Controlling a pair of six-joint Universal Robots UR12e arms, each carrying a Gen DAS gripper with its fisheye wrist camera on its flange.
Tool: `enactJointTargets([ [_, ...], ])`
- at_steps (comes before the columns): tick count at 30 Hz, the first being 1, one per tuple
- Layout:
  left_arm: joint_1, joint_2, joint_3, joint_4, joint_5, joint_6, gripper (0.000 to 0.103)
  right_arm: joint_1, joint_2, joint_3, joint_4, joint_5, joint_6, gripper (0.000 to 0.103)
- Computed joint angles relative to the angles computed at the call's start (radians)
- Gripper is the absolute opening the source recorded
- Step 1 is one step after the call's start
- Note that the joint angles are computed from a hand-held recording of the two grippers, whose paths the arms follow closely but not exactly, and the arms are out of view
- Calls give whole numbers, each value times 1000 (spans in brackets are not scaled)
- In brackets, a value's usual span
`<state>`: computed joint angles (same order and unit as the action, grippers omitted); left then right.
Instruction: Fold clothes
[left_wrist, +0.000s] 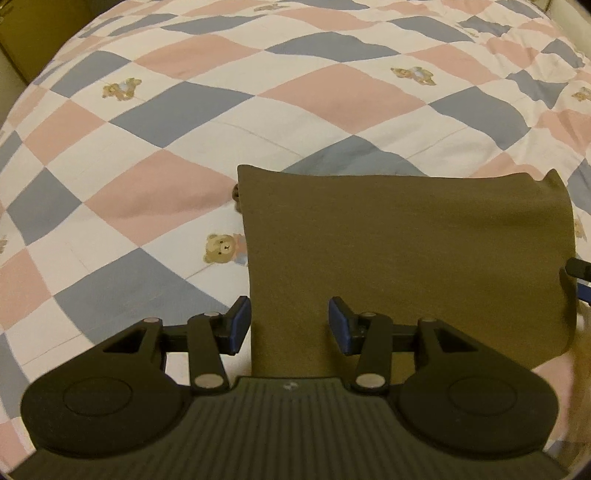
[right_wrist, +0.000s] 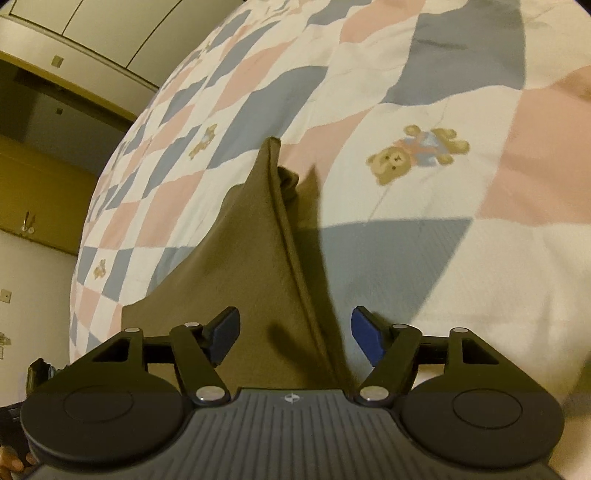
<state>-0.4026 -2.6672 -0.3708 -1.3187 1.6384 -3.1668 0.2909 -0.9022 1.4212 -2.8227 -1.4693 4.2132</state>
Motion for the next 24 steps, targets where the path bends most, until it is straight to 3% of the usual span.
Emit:
enactJointTargets([
  [5,14,1,-29,45,-43,-1,42,-13,27,6,-70,33,11,73],
  [7,20,6,-50,74,-66,-2,41,-20,38,17,-137,71,28,72],
  [9,25,10,-67,94,-92,-1,41,-27,54,23,-214,127,51,65],
  [11,31,7,-69,90,-123,-3,40,-28,68,16,-233,155,61,64],
  [16,39,-21,-39,40,-157,32,38,-29,92,17,-297,162,156,48],
  [19,40,-27,-42,40,-159,63,41,-28,93,17,-285,160,204,29],
  [22,41,-35,-28,29,-158,88,41,-21,84,4,-213,128,250,23],
  [24,44,-35,-21,25,-165,97,41,-10,75,-28,-102,86,248,21],
])
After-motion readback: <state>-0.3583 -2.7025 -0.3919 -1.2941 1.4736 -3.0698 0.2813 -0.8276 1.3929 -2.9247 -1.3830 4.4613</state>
